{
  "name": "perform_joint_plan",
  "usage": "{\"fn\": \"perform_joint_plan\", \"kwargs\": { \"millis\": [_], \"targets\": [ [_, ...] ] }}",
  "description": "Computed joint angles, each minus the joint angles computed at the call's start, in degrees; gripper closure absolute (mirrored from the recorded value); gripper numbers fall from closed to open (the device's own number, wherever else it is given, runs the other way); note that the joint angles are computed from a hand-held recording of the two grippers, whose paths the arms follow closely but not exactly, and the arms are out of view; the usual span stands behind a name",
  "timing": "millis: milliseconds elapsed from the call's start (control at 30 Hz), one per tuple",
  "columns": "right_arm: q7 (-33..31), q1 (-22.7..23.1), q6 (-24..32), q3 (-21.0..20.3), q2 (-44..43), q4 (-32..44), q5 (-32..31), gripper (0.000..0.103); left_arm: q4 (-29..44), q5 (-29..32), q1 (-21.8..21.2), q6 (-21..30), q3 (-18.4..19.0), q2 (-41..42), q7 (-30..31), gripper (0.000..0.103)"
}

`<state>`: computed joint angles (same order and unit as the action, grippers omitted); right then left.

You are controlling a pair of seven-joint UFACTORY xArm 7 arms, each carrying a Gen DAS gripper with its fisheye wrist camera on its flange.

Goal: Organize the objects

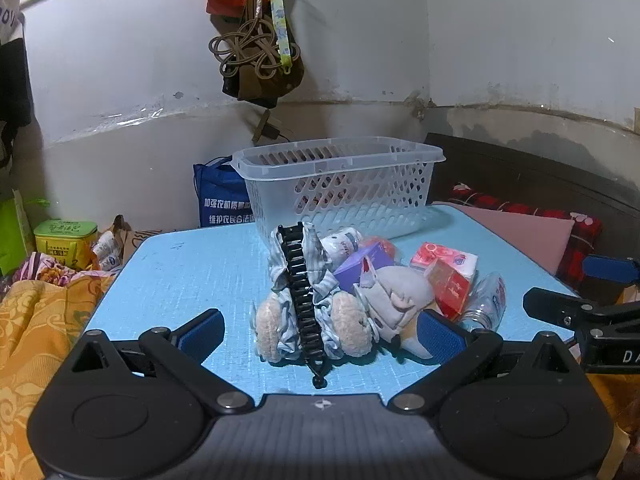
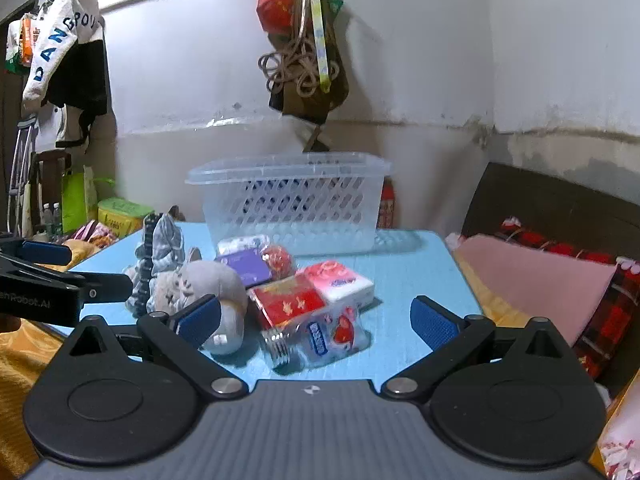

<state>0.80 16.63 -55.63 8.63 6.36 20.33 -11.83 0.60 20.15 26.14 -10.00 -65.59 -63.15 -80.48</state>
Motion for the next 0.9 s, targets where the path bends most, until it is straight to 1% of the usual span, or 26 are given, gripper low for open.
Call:
{"fn": "perform_joint_plan", "kwargs": {
  "millis": [67,100,133,233,300,367,433,500,567,667,800,900],
  "targets": [
    [4.8,-2.6,2.2,-1.1,-0.1,1.2,-8.8,0.0,0.1,0.0,0.0,0.1,-0.3,-0.1,-0.2,0.0],
    [6.8,-3.3,2.7,-1.2,-0.1,1.5,-10.9,0.0,0.2,0.0,-0.1,0.6,-0.7,-0.3,-0.4,0.0],
    [7.9,-3.5,3.2,-1.1,-0.2,1.5,-11.1,0.0,0.3,0.1,-0.2,0.9,-0.8,-0.4,-0.6,0.0],
    [6.3,-2.2,5.8,-0.4,-1.5,0.9,-7.0,0.0,0.2,0.4,0.1,0.4,-1.0,-0.3,-1.0,0.0],
    [5.5,-1.7,6.6,-0.2,-1.8,0.9,-6.5,0.0,0.2,0.5,0.0,0.4,-1.0,-0.2,-1.1,0.0],
    [5.2,-1.8,4.8,-0.4,-1.1,0.6,-7.3,0.0,0.1,0.6,0.1,0.2,-0.2,0.7,-0.8,0.0],
    [6.5,-2.4,4.0,-0.6,-0.6,0.8,-9.1,0.0,-0.1,0.4,0.2,-0.2,-0.4,0.7,-0.8,0.0],
    [7.2,-2.4,5.2,-0.5,-0.8,1.1,-9.1,0.0,-0.1,0.3,0.2,-0.1,-0.7,0.3,-0.8,0.0],
    [6.4,-2.0,5.9,-0.3,-0.9,1.2,-7.3,0.0,-0.4,0.2,-0.1,-0.5,-0.9,-0.1,-0.9,0.0],
    [7.4,-2.3,6.8,-0.5,-0.6,1.6,-8.8,0.0,-0.6,-0.1,0.9,-2.5,-1.3,-0.1,-1.0,0.0],
    [7.5,-2.6,7.2,-0.5,-0.4,1.5,-9.5,0.0,-0.5,-0.8,0.6,-1.6,-2.1,-1.1,-1.4,0.0],
    [7.5,-2.7,7.2,-0.6,-0.4,1.3,-9.6,0.0,-0.2,-0.5,1.3,-2.4,-2.4,-0.7,-1.3,0.0]
  ]
}}
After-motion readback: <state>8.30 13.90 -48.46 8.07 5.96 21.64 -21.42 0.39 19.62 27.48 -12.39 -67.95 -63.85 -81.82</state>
